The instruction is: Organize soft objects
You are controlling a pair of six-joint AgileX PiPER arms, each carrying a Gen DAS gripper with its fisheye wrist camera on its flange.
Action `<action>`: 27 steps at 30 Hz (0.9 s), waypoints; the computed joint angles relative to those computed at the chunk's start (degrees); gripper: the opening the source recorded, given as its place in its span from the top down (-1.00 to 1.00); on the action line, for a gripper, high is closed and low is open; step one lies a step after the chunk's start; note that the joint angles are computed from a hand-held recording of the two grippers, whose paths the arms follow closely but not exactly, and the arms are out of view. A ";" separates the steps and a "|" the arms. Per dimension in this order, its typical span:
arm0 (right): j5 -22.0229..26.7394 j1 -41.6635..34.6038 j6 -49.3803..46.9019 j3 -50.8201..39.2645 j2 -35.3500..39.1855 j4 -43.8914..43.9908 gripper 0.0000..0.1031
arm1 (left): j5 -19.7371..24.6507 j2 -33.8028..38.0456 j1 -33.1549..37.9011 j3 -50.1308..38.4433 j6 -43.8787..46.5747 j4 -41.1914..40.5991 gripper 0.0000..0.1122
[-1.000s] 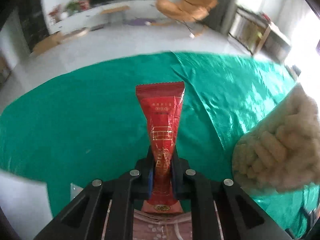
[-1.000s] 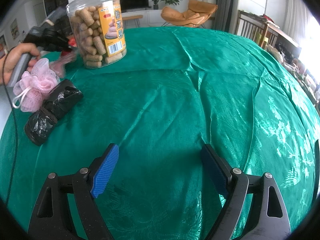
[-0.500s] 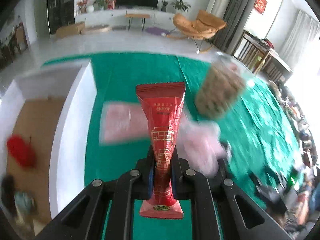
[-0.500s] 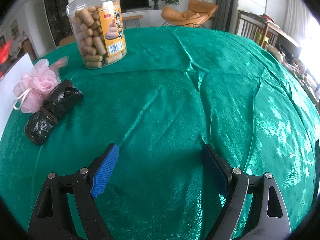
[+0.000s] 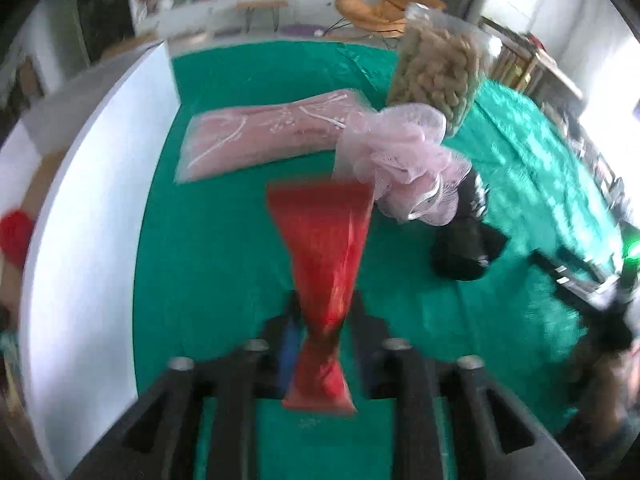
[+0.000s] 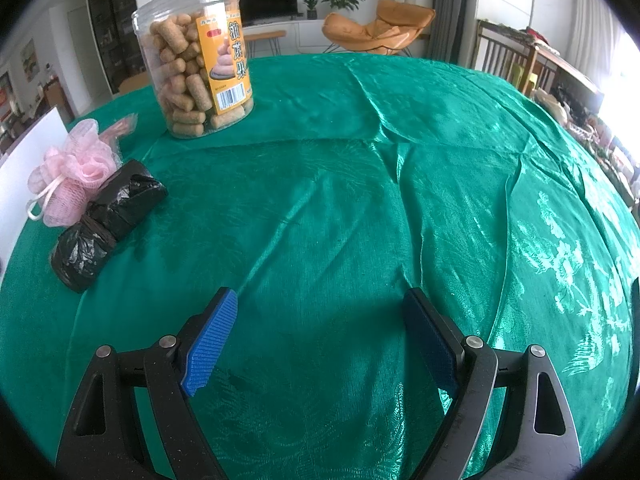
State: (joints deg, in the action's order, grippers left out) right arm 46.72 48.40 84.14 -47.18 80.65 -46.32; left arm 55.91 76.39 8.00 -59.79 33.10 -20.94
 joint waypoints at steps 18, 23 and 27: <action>-1.29 -0.67 -0.13 0.65 -0.93 0.07 -0.69 | -21.98 -2.64 -1.61 15.50 6.90 -1.90 -0.84; -1.22 -0.62 -0.12 0.63 -0.94 0.08 -0.69 | -21.53 -1.78 0.29 15.43 9.66 -5.58 -0.84; -1.32 -0.70 -0.11 0.73 -0.95 0.05 -0.69 | -21.50 -1.70 -0.07 15.05 8.77 -5.03 -0.84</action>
